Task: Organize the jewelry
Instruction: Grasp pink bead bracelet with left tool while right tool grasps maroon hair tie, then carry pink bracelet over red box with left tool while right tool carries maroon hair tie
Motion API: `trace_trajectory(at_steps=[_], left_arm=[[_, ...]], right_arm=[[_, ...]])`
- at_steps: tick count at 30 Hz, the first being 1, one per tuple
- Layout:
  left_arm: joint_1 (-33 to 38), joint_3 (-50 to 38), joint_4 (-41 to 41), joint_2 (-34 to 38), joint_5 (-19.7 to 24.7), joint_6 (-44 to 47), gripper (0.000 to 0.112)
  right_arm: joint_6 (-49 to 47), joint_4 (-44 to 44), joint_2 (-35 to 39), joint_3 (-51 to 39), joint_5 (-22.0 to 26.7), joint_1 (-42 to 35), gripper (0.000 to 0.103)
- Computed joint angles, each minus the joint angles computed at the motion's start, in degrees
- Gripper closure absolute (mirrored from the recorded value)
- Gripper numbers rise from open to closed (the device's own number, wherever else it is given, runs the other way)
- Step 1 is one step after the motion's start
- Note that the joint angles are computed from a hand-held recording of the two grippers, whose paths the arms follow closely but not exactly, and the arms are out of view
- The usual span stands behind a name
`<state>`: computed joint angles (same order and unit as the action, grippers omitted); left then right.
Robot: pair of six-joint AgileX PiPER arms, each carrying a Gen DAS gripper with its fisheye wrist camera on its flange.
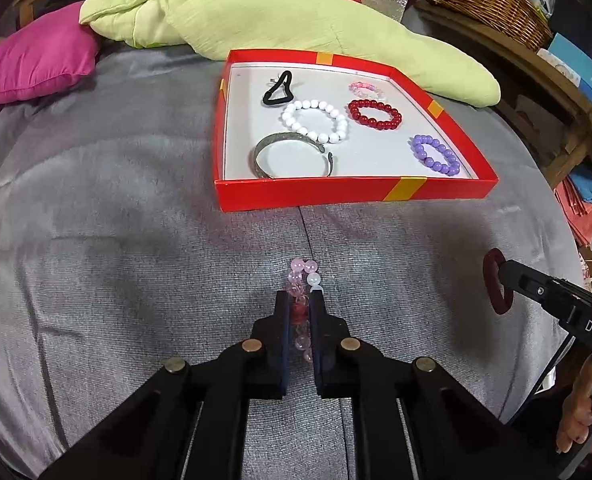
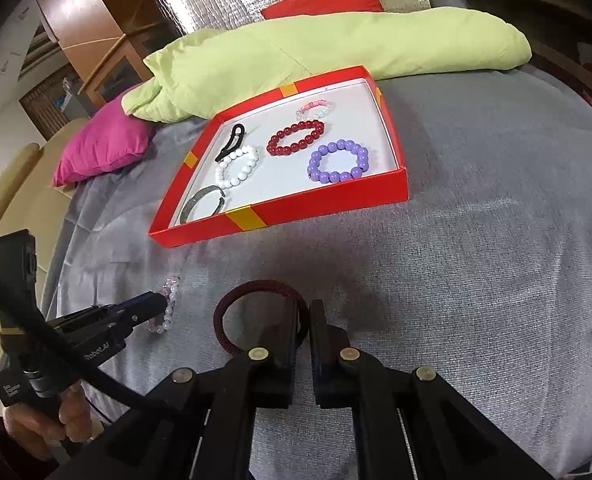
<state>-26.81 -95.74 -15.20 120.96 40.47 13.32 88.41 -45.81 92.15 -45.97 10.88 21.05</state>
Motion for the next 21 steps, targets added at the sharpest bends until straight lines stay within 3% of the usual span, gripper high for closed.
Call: trace_trajectory(at_steps=[7,21], left_arm=[[0.96,2.16,-3.70,-2.29,-1.45,3.62,0.103],[3.03,4.80,-7.17,-5.11,-3.02,7.41,0.103]], right_arm=[[6.31,-6.04,-0.76,0.80,0.01,0.10,0.096],[8.85,-8.36,-0.67,0.55,0.10,0.36,0.096]])
